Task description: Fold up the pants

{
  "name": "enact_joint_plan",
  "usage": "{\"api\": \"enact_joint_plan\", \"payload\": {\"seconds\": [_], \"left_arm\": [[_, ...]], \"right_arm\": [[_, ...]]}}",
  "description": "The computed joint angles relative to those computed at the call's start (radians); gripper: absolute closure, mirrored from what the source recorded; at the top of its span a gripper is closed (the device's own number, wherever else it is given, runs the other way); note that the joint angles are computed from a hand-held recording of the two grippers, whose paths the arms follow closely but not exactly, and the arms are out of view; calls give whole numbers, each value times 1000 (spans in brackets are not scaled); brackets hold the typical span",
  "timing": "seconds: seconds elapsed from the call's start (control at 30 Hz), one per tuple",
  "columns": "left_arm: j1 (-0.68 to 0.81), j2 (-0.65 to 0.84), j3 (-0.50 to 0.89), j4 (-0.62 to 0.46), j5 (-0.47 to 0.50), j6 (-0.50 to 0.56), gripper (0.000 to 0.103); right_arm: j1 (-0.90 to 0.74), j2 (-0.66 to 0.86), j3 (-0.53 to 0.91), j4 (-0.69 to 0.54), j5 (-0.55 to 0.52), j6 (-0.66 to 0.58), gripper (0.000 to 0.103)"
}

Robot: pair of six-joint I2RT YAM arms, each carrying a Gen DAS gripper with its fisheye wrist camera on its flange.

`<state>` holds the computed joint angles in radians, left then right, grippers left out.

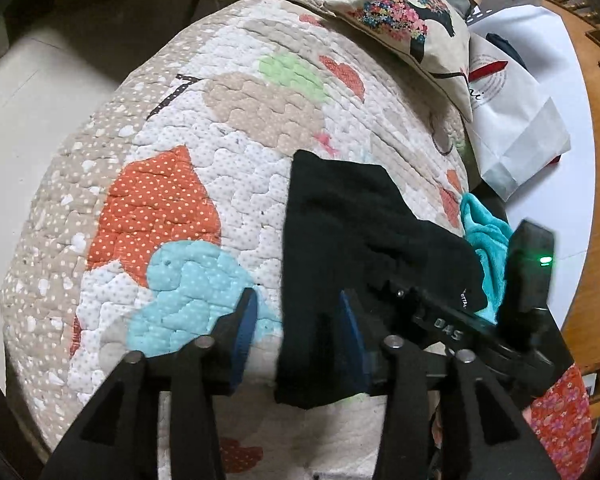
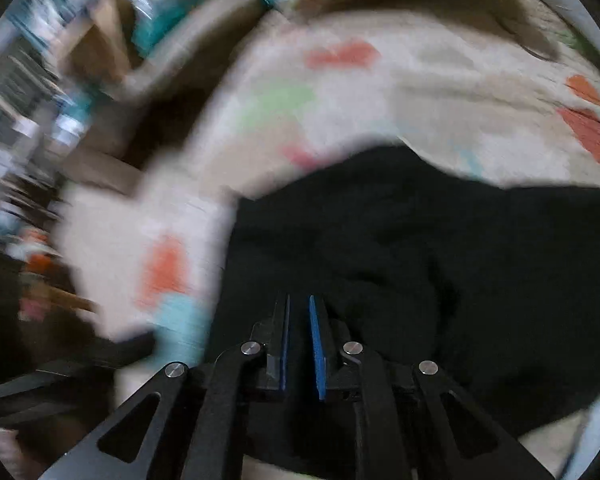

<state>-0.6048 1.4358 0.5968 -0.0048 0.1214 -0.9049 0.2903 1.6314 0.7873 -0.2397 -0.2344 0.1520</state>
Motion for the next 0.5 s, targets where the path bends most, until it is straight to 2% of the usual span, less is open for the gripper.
{"api": "enact_joint_plan", "payload": {"seconds": [0.03, 0.1, 0.17, 0.23, 0.3, 0.37, 0.4, 0.43, 0.47, 0.5], "left_arm": [[-2, 10, -2, 13, 2, 1, 57], [-5, 40, 1, 38, 16, 1, 57], [-15, 88, 12, 66, 31, 8, 57], [-31, 135, 28, 93, 37, 9, 57], [-43, 184, 37, 128, 46, 9, 56], [-65, 211, 30, 178, 33, -3, 53], [-81, 213, 23, 203, 11, -5, 50], [-94, 217, 26, 210, 2, 3, 49], [-103, 226, 35, 207, 9, 19, 50], [-111, 231, 43, 196, 11, 35, 55]], "right_arm": [[-26, -3, -12, 10, -10, 8, 96], [-45, -42, -29, 10, 3, 33, 96], [-6, -110, -51, 9, 137, 38, 92], [23, -133, -42, 4, 167, 17, 89], [39, -136, 1, -17, 129, -24, 78], [80, -118, 59, -37, 108, -43, 46], [109, -99, 97, -44, 110, -61, 39], [146, -81, 122, -46, 133, -71, 33], [175, -38, 170, -59, 156, -94, 33], [198, 2, 209, -72, 179, -107, 33]]}}
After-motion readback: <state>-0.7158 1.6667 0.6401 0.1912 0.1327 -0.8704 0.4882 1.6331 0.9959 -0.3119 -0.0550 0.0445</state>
